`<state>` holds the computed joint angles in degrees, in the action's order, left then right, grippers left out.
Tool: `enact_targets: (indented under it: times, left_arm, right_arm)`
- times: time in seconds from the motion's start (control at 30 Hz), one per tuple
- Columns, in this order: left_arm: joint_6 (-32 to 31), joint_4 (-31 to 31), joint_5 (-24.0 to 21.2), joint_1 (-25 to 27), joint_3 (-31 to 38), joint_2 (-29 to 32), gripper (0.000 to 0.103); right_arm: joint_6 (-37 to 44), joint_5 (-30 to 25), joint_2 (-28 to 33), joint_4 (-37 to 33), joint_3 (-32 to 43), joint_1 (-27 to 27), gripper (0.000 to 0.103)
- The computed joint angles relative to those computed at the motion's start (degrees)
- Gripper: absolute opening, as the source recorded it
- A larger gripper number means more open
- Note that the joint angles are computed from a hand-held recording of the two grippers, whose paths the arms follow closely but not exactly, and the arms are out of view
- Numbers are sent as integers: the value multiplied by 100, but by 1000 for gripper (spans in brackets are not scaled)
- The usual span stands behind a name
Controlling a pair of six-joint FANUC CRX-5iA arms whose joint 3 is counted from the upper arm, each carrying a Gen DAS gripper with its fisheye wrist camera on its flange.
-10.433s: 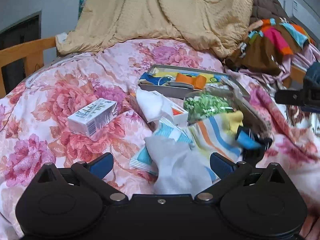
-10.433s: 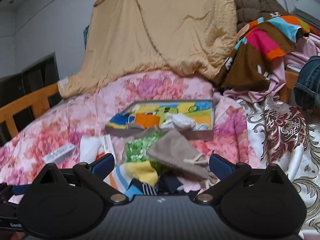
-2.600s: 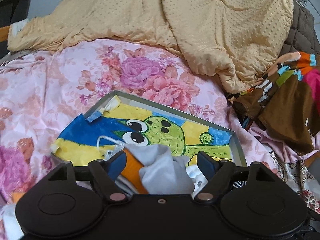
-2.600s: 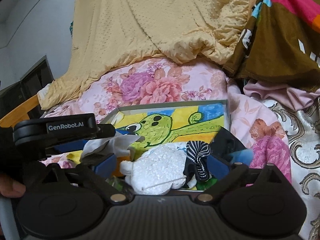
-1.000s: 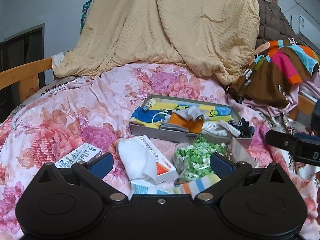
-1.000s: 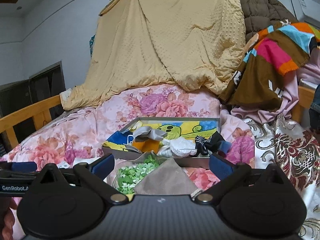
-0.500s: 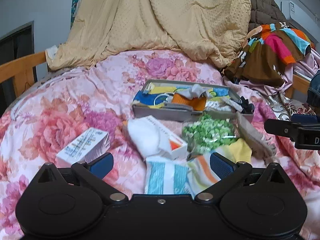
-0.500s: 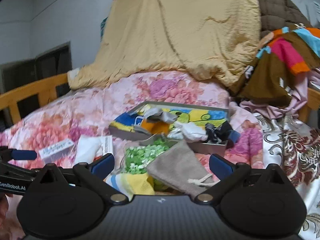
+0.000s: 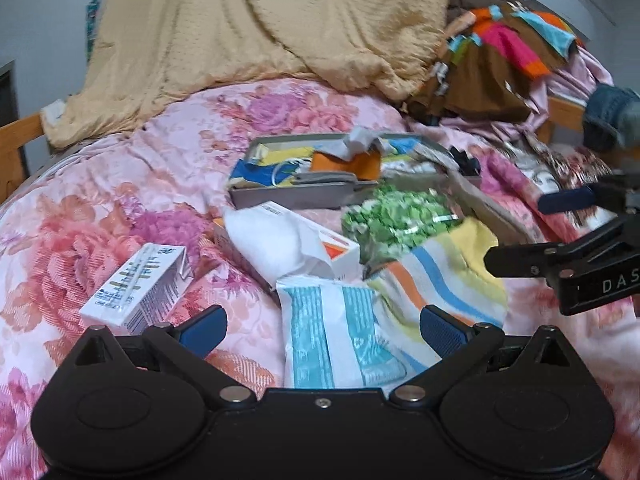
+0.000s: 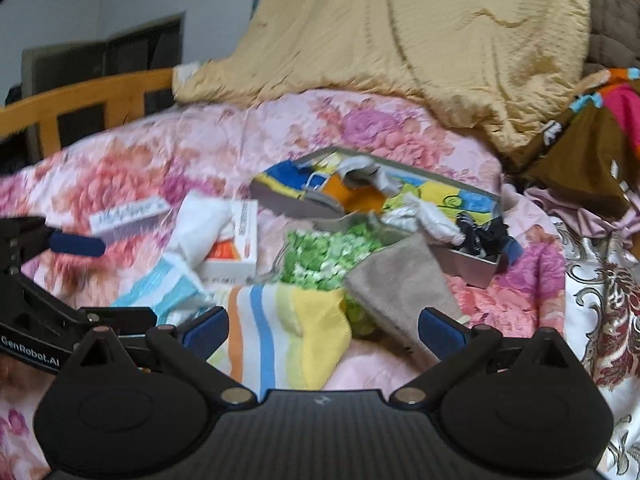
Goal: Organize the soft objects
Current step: 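Withdraw both tools from the tray back over the pile, then move the right tool down onto the striped sock with the yellow toe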
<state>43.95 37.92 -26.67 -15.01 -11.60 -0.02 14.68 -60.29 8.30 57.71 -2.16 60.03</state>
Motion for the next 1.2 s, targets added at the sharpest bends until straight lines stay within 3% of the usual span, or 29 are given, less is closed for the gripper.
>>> enact_targets:
  times: [0.1, 0.33, 0.5, 0.73, 0.97, 1.2]
  left_arm:
    - [-277, 95, -136, 35, 4, 38, 102]
    - [-102, -245, -423, 93, 206, 147, 102]
    - [-212, -288, -1139, 186, 535, 379, 102]
    - [82, -594, -1235, 166, 720, 486, 102]
    - [29, -340, -1417, 289, 766, 588, 101]
    - [331, -213, -1562, 361, 864, 662, 87]
  right_arm:
    - [326, -63, 82, -245, 141, 21, 103]
    - [841, -152, 193, -607, 332, 55, 103]
    - [1205, -234, 279, -895, 504, 65, 103]
    - [1284, -314, 338, -1021, 583, 56, 103]
    - [1428, -426, 397, -1089, 654, 68, 103]
    - [1493, -278, 368, -1171, 630, 49, 103]
